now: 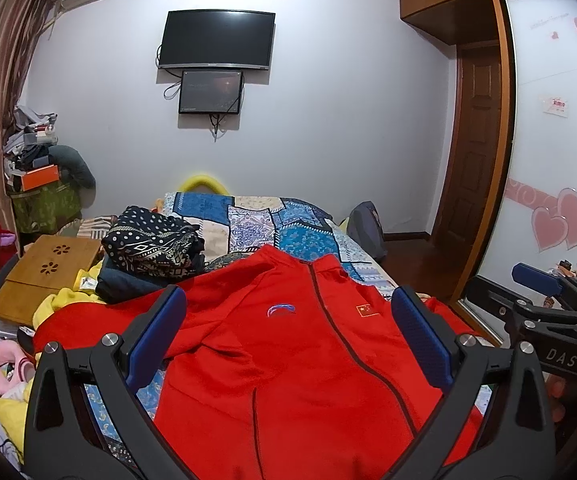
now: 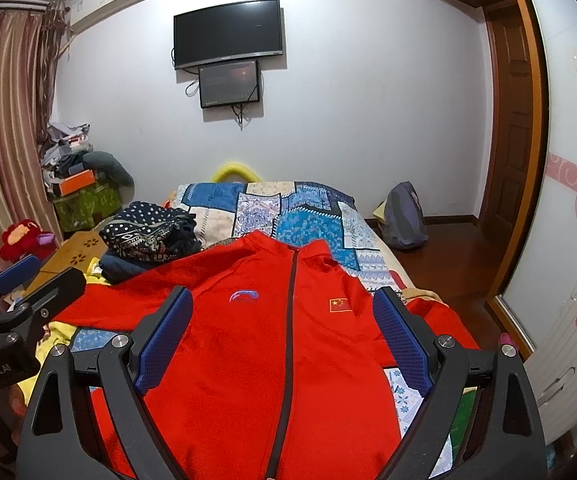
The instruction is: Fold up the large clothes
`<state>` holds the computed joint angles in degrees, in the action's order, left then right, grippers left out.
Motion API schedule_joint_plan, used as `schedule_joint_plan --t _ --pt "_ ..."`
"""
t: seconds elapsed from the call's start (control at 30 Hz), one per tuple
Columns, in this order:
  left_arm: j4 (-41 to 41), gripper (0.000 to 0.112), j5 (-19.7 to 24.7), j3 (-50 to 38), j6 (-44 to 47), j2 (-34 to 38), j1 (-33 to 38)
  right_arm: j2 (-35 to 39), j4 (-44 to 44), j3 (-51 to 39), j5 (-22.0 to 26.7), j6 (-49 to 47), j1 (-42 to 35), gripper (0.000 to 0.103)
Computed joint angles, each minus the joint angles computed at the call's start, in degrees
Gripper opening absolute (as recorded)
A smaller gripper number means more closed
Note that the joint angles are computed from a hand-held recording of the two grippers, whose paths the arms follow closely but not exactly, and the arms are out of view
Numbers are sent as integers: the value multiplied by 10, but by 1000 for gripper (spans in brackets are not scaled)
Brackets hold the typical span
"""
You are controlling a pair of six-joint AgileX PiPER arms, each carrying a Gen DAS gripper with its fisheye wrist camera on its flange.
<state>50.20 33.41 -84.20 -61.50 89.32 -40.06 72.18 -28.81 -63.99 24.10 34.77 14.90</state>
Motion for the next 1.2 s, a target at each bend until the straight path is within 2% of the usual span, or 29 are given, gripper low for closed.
schedule_joint_plan --t 0.17,0.27,0.37,0.53,0.7,0.8,0.93,1.13,1.2 --pt "-81 103 -28 -17 75 15 53 39 -8 -30 -3 -5 -5 90" --pt "-126 103 -30 -36 109 32 94 76 0 -62 -1 -24 -9 90" --pt "-155 103 -17 -58 134 57 139 114 40 -100 3 -67 -21 90" --pt "-299 103 -8 -103 254 111 244 193 167 -192 33 -196 -46 90" --pt "-416 103 39 -168 354 185 346 289 202 -301 105 -244 -49 90" --pt "-548 103 64 -202 445 232 425 338 208 -353 146 -258 -49 90" --pt "-628 103 99 -223 491 272 491 400 238 -425 201 -285 -59 90" --pt "-763 103 161 -288 554 369 579 465 276 -503 265 -292 -69 90" --pt "-798 99 179 -309 559 402 604 485 276 -530 279 -291 -70 90"
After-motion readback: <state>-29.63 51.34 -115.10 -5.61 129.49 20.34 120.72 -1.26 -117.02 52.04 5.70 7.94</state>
